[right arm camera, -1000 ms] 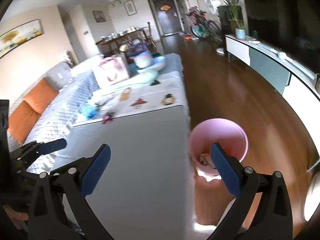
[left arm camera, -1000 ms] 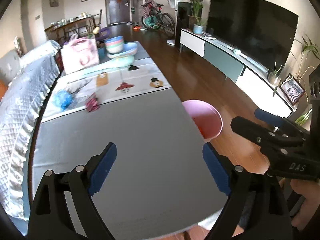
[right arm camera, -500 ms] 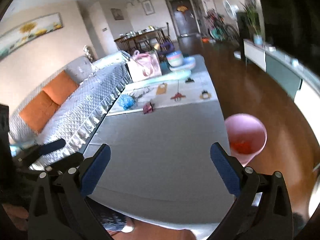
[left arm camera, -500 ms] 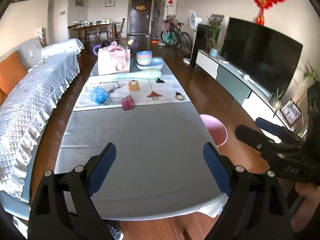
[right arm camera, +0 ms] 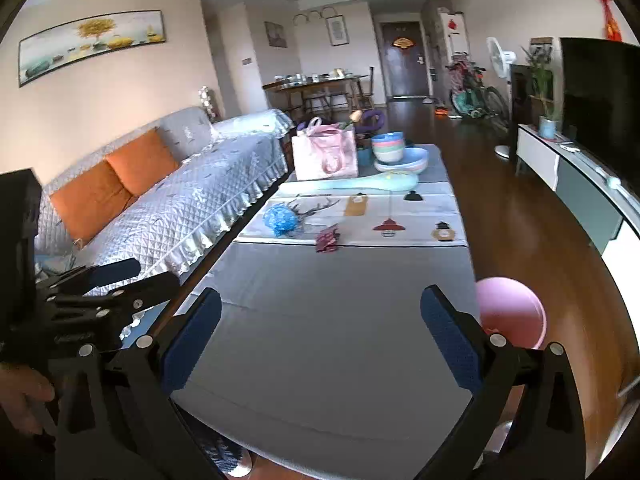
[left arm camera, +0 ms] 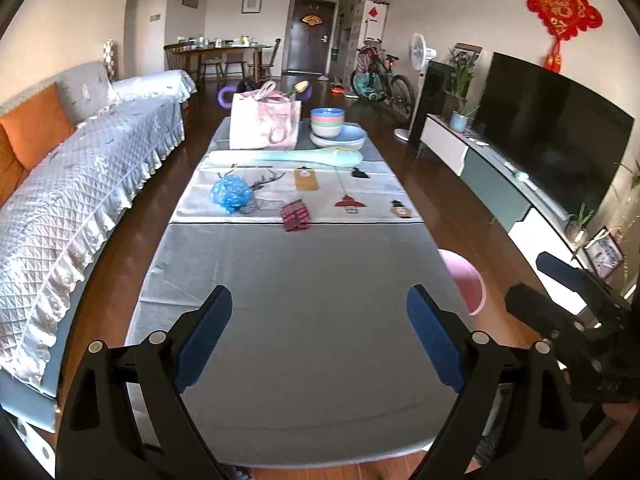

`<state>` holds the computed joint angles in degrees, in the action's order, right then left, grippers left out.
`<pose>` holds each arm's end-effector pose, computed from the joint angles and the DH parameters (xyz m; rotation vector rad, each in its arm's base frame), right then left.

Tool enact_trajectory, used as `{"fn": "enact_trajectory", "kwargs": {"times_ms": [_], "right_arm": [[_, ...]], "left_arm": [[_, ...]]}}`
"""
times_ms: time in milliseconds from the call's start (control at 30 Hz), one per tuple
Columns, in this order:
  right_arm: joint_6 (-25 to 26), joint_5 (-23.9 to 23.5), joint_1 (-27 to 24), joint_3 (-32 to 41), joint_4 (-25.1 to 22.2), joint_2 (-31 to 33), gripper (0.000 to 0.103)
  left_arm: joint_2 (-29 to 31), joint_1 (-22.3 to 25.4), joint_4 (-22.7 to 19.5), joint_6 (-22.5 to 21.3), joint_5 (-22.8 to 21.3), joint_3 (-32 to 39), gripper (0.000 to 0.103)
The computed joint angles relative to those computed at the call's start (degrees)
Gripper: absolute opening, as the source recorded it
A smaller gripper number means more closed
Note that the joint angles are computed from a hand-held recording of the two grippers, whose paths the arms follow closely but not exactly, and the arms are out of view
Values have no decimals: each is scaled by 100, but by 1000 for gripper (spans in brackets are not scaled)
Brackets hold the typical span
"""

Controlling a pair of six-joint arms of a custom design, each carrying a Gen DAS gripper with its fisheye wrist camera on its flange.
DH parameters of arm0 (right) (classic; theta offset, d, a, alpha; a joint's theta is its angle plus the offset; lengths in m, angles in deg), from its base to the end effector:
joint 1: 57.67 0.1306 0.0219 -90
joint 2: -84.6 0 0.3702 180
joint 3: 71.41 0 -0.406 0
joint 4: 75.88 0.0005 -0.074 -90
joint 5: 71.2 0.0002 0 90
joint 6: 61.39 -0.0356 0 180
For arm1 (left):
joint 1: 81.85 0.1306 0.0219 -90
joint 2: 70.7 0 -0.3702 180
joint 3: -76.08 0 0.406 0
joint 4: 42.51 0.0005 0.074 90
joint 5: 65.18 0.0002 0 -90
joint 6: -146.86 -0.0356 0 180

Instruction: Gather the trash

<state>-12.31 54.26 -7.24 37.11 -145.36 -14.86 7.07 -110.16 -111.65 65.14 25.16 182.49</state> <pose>0.2690 0.2922 0.6178 0.1289 2.1444 0.2102 0.3369 -0.1823 0.6157 0.4032 2.2653 -0.3395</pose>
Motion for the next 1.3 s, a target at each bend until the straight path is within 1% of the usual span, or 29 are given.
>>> {"fn": "enact_trajectory", "kwargs": {"times_ms": [67,133,233,267,300,333,367,433,467,500,567,600,700,733,767,833,900,967,1033,1067,1133,1167,1200,1233,1267,1300], "right_arm": [[127,-108,-85,-106,189,12,98],[233,-226,-202,-221,371,47,98],[450,-456,-410,-433,742,126,98],[546,-522,-484,-526,911,141,98],[748,-628,-582,-707,1282,138,98],[958,-740,-660,-900,1648,117,98],[1121,-823,-709,-990,1869,148,98],[1552,-1032,-870,-1190,2306,311,98],[1685,-1169,-968,-1241,2427,428,98],[1739,-1273,-1037,-1239,2490,531,98],[1747,-1534,-1200,-1191,2596,762,98],[1736,-1701,-1304,-1094,2654,920,98],[2246,-1754,-1458,-813,2989,1338,98],[2331,-1801,-1528,-687,3025,1496,98],[2305,-1902,-1621,-518,3001,1681,98],[2224,-2121,-1773,-274,3028,1957,98],[2291,-2006,-1855,-63,3110,2220,98],[2355,-1970,-1950,217,3099,2519,98],[2526,-2115,-2065,675,2954,2940,98],[2619,-2099,-2102,846,2935,3108,98],[2654,-2048,-2166,1193,2751,3389,98],[2590,-2003,-2190,1332,2683,3502,98],[2345,-1885,-2215,1508,2610,3650,98],[2179,-1864,-2236,1649,2514,3759,98],[2013,-1874,-2254,1872,2320,3916,98],[1963,-1879,-2258,2012,2205,4019,98]], "left_arm": [[81,75,61,-35,40,-58,86],[220,213,164,-61,183,-118,86],[319,445,722,-110,619,-394,86],[344,509,954,-164,662,-511,86],[375,566,1303,-220,629,-682,86],[419,605,1526,-254,552,-795,86],[520,684,1713,-233,498,-880,86],[793,798,1697,-115,552,-787,86],[931,857,1714,-11,626,-721,86],[1029,888,1817,25,637,-693,86],[1269,891,1941,-97,441,-564,86],[1377,896,1970,-107,448,-492,86],[1830,952,2052,-120,438,-146,86],[1960,973,2067,-131,475,-27,86],[2117,987,2104,-159,480,113,86],[2479,985,2251,-311,362,425,86],[2839,1009,2307,-441,297,749,86],[3153,1072,2313,-412,305,1063,86],[3456,1148,2210,-336,368,1434,86],[3551,1170,2209,-323,398,1554,86],[3801,1223,2224,-428,519,1847,86],[3920,1243,2193,-509,582,1996,86],[4058,1274,2147,-591,696,2167,86],[4198,1311,2110,-643,843,2337,86],[4319,1334,2008,-679,947,2502,87],[4611,1381,1677,-685,1139,2954,87]]}}
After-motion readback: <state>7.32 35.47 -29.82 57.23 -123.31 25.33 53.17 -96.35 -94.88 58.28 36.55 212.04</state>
